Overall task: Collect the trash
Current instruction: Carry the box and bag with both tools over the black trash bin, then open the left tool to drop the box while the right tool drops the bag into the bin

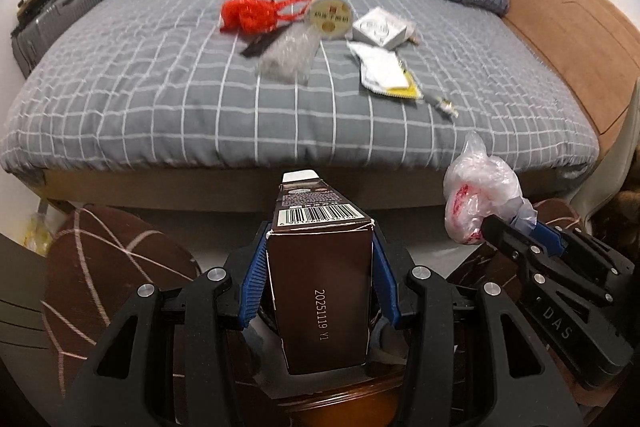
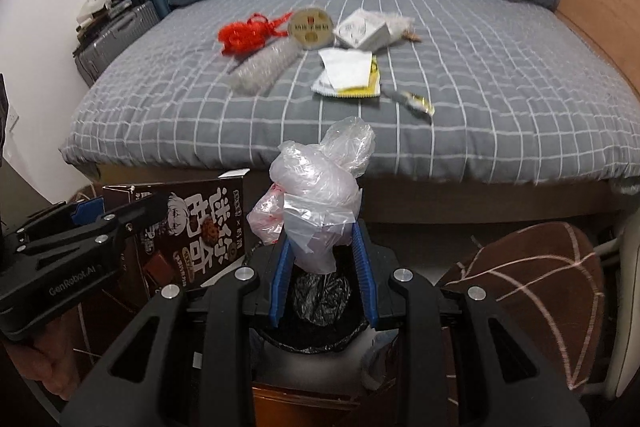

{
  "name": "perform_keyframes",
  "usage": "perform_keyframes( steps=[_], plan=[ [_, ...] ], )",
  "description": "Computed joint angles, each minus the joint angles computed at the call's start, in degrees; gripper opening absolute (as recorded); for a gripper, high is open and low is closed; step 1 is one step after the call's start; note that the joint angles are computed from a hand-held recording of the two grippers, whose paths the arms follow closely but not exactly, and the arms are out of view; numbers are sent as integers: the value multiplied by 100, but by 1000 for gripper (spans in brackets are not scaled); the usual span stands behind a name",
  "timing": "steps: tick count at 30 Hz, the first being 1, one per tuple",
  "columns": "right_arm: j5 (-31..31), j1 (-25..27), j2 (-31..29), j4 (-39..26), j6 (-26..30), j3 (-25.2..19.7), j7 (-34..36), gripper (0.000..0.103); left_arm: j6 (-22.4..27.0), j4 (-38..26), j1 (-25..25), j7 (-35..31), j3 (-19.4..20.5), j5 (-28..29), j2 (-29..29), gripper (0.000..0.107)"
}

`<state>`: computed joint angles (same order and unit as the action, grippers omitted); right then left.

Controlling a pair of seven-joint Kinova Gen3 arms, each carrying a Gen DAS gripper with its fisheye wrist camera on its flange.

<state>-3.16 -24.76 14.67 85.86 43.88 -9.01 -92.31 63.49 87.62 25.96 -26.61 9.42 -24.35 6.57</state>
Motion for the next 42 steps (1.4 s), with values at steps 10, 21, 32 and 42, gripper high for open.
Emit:
perform_keyframes(
  steps=[10, 21, 32, 42],
  plan=[
    [104, -46, 606, -128, 5, 86, -118, 28, -797, 489, -213, -182, -178, 296, 286, 46],
    [276, -130, 1228, -498, 102, 189, -247, 28, -1148, 475, -435, -757, -418, 774, 879, 46],
    [435, -140, 1624, -775, 316, 354, -366, 28, -1389, 159, -593, -1580, -517, 1376, 1545, 46],
    [743, -215, 1534, -620, 278, 451, -707, 28, -1388, 58, -471, -1918, -663, 1594, 1930, 62]
  ],
)
